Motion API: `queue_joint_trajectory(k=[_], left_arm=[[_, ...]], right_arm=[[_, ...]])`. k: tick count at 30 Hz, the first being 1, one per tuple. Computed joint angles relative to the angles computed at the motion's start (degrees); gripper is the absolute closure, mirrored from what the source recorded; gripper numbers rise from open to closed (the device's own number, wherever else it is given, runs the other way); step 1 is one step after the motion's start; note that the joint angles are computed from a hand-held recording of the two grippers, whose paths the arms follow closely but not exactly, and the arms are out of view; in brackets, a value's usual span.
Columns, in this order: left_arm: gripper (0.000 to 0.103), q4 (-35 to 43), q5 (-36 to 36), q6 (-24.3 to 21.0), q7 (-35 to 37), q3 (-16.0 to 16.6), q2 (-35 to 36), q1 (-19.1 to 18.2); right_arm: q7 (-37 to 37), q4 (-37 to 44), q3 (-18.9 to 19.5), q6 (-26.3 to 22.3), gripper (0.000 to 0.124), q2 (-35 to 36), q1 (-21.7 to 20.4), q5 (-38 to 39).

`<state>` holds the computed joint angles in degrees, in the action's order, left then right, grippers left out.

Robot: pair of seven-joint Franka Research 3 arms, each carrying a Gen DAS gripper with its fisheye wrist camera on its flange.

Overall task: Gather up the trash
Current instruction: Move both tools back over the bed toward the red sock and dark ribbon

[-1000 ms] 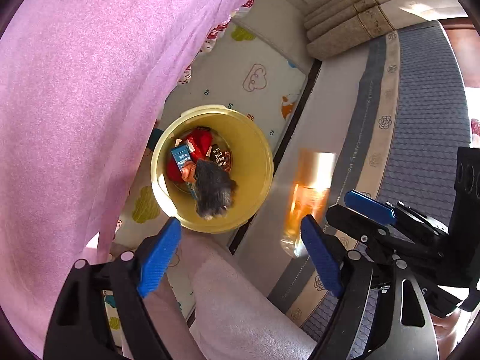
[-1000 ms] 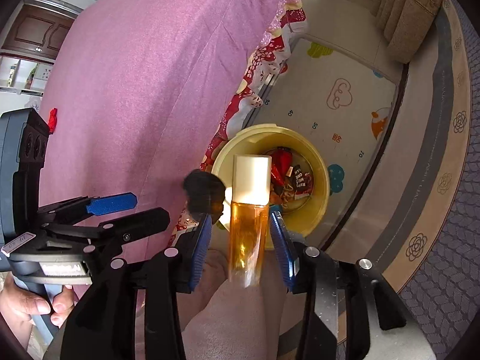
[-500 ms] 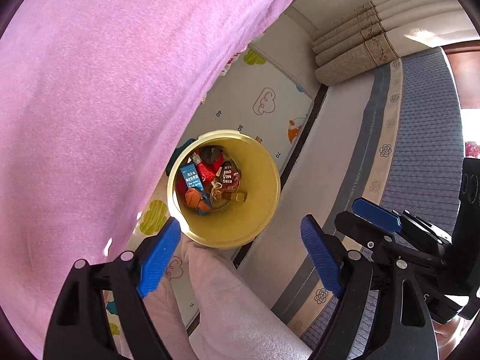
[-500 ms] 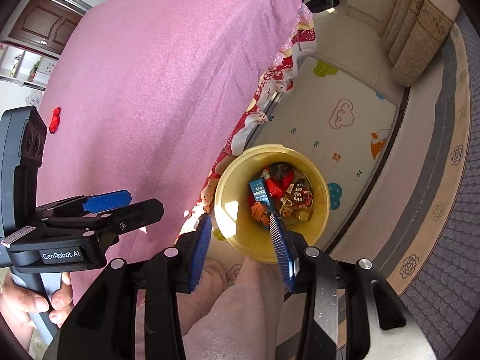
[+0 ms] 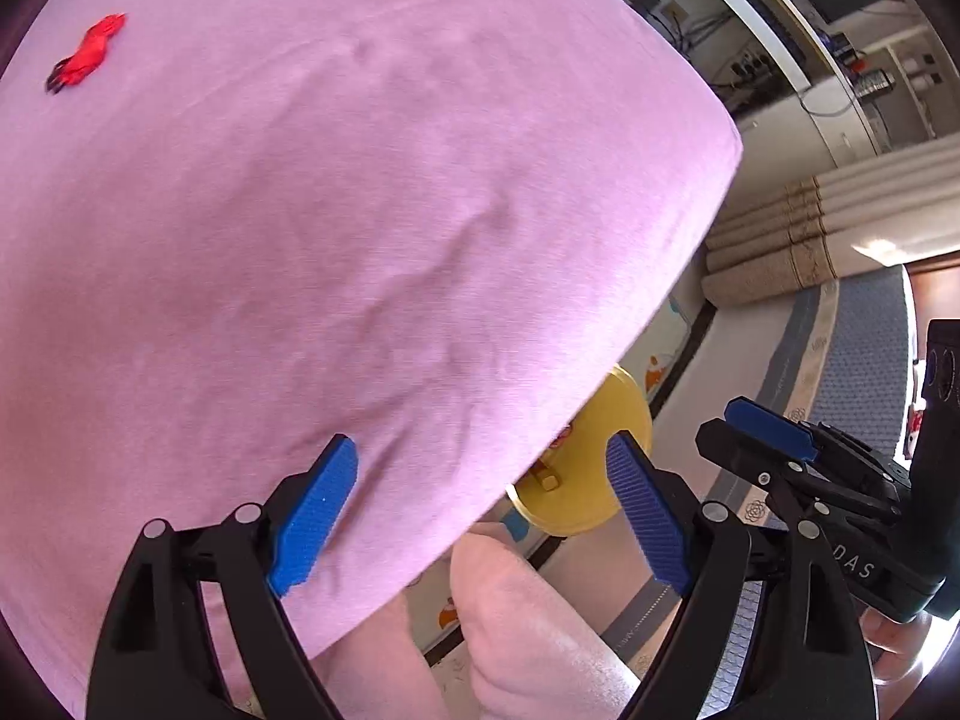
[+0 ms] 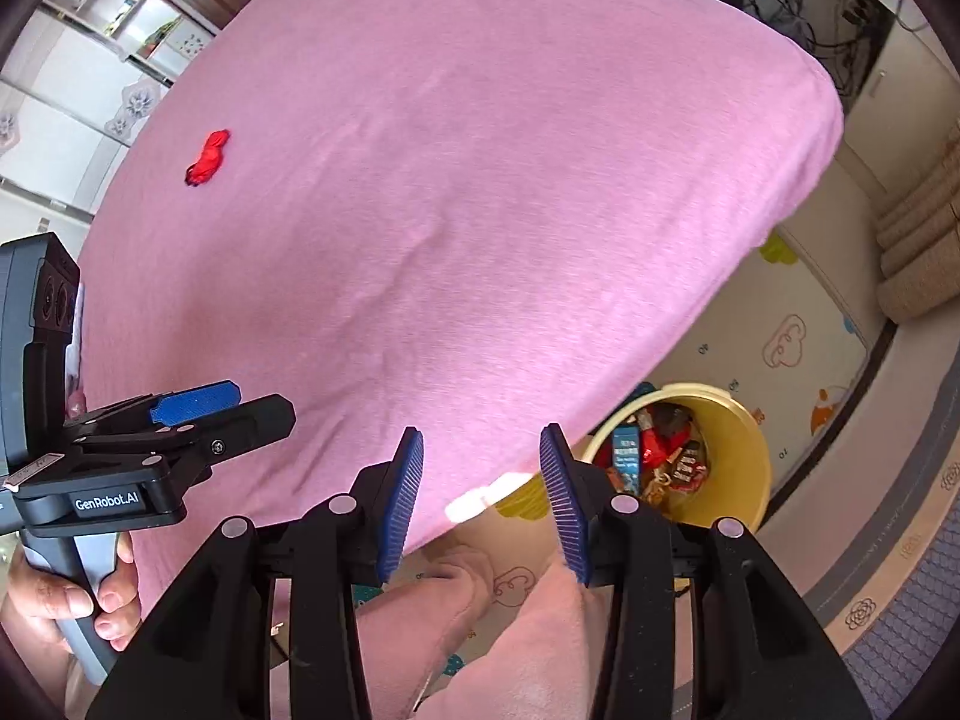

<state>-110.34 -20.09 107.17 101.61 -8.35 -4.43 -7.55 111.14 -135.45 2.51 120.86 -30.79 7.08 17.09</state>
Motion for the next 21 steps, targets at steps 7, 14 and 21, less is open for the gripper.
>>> queue_joint_trajectory(k=[7,14,21], left_arm=[[0.019,4.2,1.9,-0.7,3.7,5.3,1.9,7.4],[0.019,13.3,2.2,0.3,2.9,5.9,9.0,13.1],[0.018,27.5,3.7,0.4,-1.9,3.9,20.0,16.0]], right_arm=[[0.7,13.4,3.9,4.6,0.083,14.9,6.3,1.7],[-1.6,29.7,3.9,4.2,0.083,29.4,10.3,0.1],[-6.8,52.1,2.6,-0.7,0.083,46.7,11.1,-1.0]])
